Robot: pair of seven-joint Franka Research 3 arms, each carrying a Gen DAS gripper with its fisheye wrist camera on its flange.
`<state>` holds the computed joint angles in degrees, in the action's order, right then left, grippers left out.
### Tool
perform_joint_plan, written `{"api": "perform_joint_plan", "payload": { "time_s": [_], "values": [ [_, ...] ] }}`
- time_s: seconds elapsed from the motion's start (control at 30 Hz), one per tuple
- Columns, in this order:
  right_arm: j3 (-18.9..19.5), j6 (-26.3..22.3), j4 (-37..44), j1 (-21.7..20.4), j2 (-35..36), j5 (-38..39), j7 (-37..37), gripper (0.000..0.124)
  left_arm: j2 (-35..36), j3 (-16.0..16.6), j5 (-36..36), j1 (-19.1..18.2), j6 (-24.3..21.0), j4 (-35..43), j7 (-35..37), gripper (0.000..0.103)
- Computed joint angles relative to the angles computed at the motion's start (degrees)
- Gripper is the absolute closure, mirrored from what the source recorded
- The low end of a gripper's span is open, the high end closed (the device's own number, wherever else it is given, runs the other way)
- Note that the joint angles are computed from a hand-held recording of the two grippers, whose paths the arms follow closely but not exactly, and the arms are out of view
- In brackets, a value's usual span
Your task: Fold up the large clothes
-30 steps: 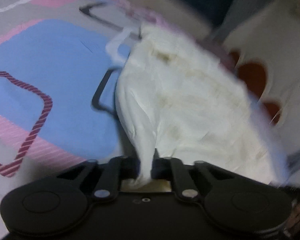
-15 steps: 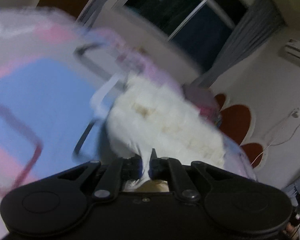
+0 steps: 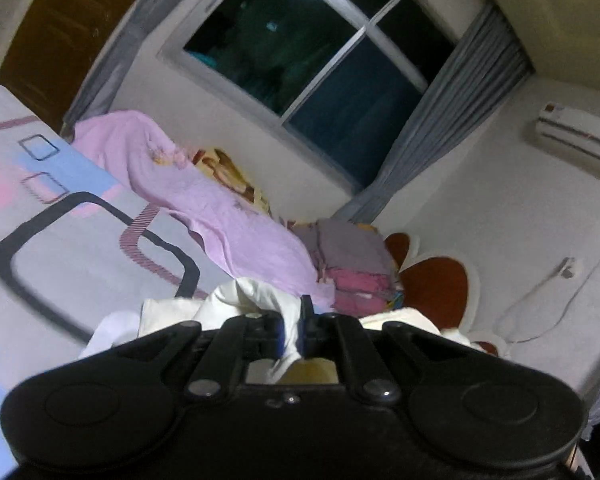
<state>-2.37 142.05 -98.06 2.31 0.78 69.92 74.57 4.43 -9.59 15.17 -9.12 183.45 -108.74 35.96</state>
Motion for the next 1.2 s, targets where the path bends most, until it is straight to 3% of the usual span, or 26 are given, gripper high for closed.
{"api": "perform_joint_plan", "payload": {
  "time_s": [0.03,0.1,0.27,0.37,0.4,0.43,0.47,0.5,0.53,0.57,0.63,0.7,0.73,0.77,0.8,0.83,0.87,0.9,0.97,1.0,1.03,1.07,1.17,1.2],
  "values": [
    [0.09,0.05,3.11,0.12,3.29,-0.84,2.11,0.121,2.92,-3.12,-3.84,2.71,-1.71,3.29,4.63,0.097],
    [0.89,0.00,9.85,-0.26,10.24,-3.96,5.88,0.121,9.26,-6.26,-7.56,5.43,-5.90,10.51,10.70,0.098],
    [3.30,-0.85,23.86,-1.91,25.52,-10.23,16.42,0.121,22.64,-7.76,-11.64,6.44,-12.14,24.56,17.40,0.095],
    [5.43,1.65,27.23,-3.39,30.40,-10.29,17.98,0.121,27.45,-6.93,-14.05,6.44,-14.19,29.98,17.09,0.076],
    [5.95,2.00,27.61,-3.84,31.01,-11.00,18.01,0.118,27.78,-5.75,-16.33,6.13,-11.99,29.48,16.05,0.054],
    [5.50,1.72,28.21,-3.69,31.56,-13.65,19.73,0.113,27.09,-2.57,-15.82,4.52,-9.31,28.11,12.59,0.022],
    [5.07,2.58,27.56,-3.30,31.05,-16.21,20.37,0.086,25.76,1.62,-11.30,2.47,-6.63,26.09,6.21,0.017],
    [4.55,6.47,25.06,-2.40,29.35,-18.47,19.95,0.050,24.42,3.80,-9.23,1.59,-4.41,24.11,3.84,0.018],
    [5.33,11.69,22.00,-2.41,27.44,-17.97,17.98,0.038,23.30,3.99,-10.71,1.71,-3.63,22.65,5.49,0.018],
    [7.64,14.09,20.49,-4.14,26.38,-15.02,14.85,0.030,22.22,2.17,-9.80,3.45,-4.29,21.64,6.61,0.018],
    [9.00,13.46,20.04,-5.58,25.36,-15.31,11.28,0.031,20.93,-2.96,-7.98,7.42,-5.47,20.67,11.80,0.026],
    [8.28,11.26,20.45,-4.08,24.48,-21.72,6.97,0.063,21.15,-7.65,-7.31,9.90,-7.36,21.61,17.49,0.032],
    [7.95,8.48,22.26,-2.89,24.95,-25.96,5.05,0.067,22.05,-9.71,-7.60,10.20,-8.58,23.04,21.38,0.038],
    [8.15,6.26,23.09,-1.76,25.05,-29.48,1.67,0.067,23.19,-9.76,-7.19,8.68,-11.63,25.55,24.75,0.041],
    [7.10,4.83,23.87,0.26,25.28,-34.46,0.47,0.067,24.14,-7.81,-4.96,6.09,-14.05,27.76,24.64,0.047],
    [4.37,5.53,23.85,3.90,25.34,-42.49,1.08,0.067,24.78,-3.86,-0.63,2.24,-15.76,29.41,21.44,0.049],
    [1.98,8.39,22.60,6.66,25.05,-48.34,2.29,0.065,25.16,0.29,-0.30,-1.22,-16.38,30.35,20.01,0.049],
    [0.51,12.14,21.01,8.12,24.77,-52.29,3.93,0.054,25.87,2.43,0.48,-2.69,-16.35,31.15,17.51,0.048],
    [1.96,12.65,21.04,6.12,25.08,-50.53,5.64,0.044,25.48,7.95,3.48,-5.42,-15.23,30.43,10.66,0.025],
    [1.93,11.06,22.47,5.60,26.14,-50.49,7.21,0.044,26.30,8.78,4.32,-5.33,-15.68,31.84,9.24,0.012],
    [2.01,9.15,24.14,4.90,27.50,-50.60,8.01,0.044,26.66,8.05,4.18,-4.09,-15.21,32.18,9.04,0.013],
    [2.42,7.29,25.91,4.14,28.77,-50.23,8.67,0.044,27.34,5.32,2.72,-1.92,-16.10,33.32,11.06,0.013],
    [6.46,-2.03,35.01,-0.33,34.44,-43.95,8.85,0.044,33.94,-8.08,-10.18,7.23,-24.15,42.32,27.00,0.018],
    [7.00,-4.44,38.23,-0.76,36.39,-43.03,9.60,0.053,35.38,-10.01,-10.46,8.51,-27.21,44.69,27.53,0.026]
  ]
}}
